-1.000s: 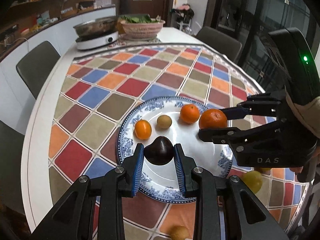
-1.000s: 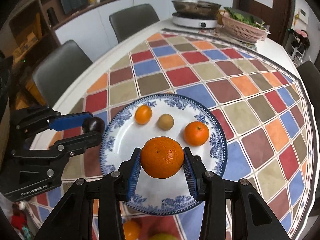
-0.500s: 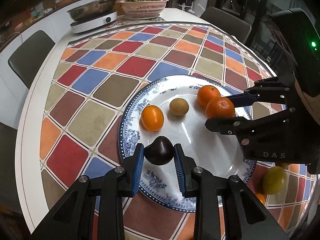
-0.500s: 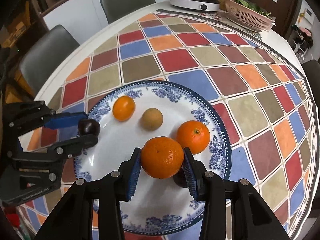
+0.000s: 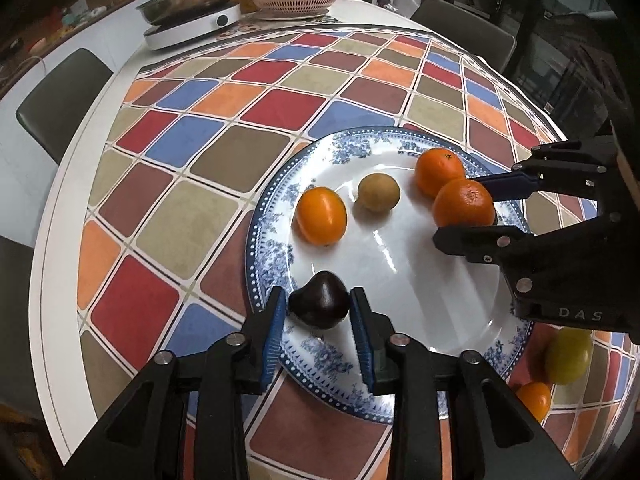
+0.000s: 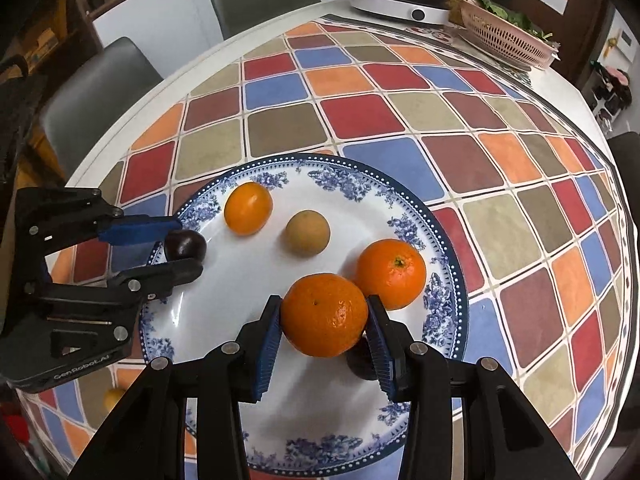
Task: Organize fruits
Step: 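Release the plum on the plate while the right tool releases the mandarin beside it, then move the left tool to a tan round fruit while the right tool approaches a mandarin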
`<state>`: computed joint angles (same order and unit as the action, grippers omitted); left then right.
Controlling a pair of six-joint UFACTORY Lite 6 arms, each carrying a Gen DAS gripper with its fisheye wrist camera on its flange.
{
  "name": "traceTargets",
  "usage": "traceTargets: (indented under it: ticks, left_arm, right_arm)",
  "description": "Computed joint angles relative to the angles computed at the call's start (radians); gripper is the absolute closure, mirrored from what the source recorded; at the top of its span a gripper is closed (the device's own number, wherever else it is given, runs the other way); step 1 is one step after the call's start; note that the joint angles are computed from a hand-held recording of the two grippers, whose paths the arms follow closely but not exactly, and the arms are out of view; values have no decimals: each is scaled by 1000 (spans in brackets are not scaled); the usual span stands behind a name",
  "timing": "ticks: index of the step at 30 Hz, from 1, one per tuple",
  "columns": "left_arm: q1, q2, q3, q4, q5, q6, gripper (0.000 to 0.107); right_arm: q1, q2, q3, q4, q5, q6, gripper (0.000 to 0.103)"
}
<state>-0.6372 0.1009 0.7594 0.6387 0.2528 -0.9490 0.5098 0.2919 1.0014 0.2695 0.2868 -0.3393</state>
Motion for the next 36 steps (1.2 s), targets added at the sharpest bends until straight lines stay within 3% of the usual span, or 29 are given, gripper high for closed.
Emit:
traceTargets:
  ticks: [2, 5, 15, 20, 24, 36]
  left_arm:
    - [-5, -27, -17, 28, 4, -30, 66]
    - [-14, -77, -35, 50, 21, -63, 62]
    - [-181, -313, -118, 181, 203, -309, 59]
    - [-335, -446, -147, 225, 369, -431, 49]
    - [-436, -513, -151, 225, 471, -486, 47]
    - [-905, -596, -93, 263, 929, -741, 37]
  right_arm:
    - [10, -6, -9, -58, -9, 57, 60]
    - [11, -31, -29, -40, -23, 43, 49]
    - [27, -241, -156, -93, -41, 130, 49]
    - [58, -407, -250, -212, -31, 271, 49]
    - [101, -551, -318, -340, 6, 417, 49]
    - [329, -902, -425, -599, 250, 772, 49]
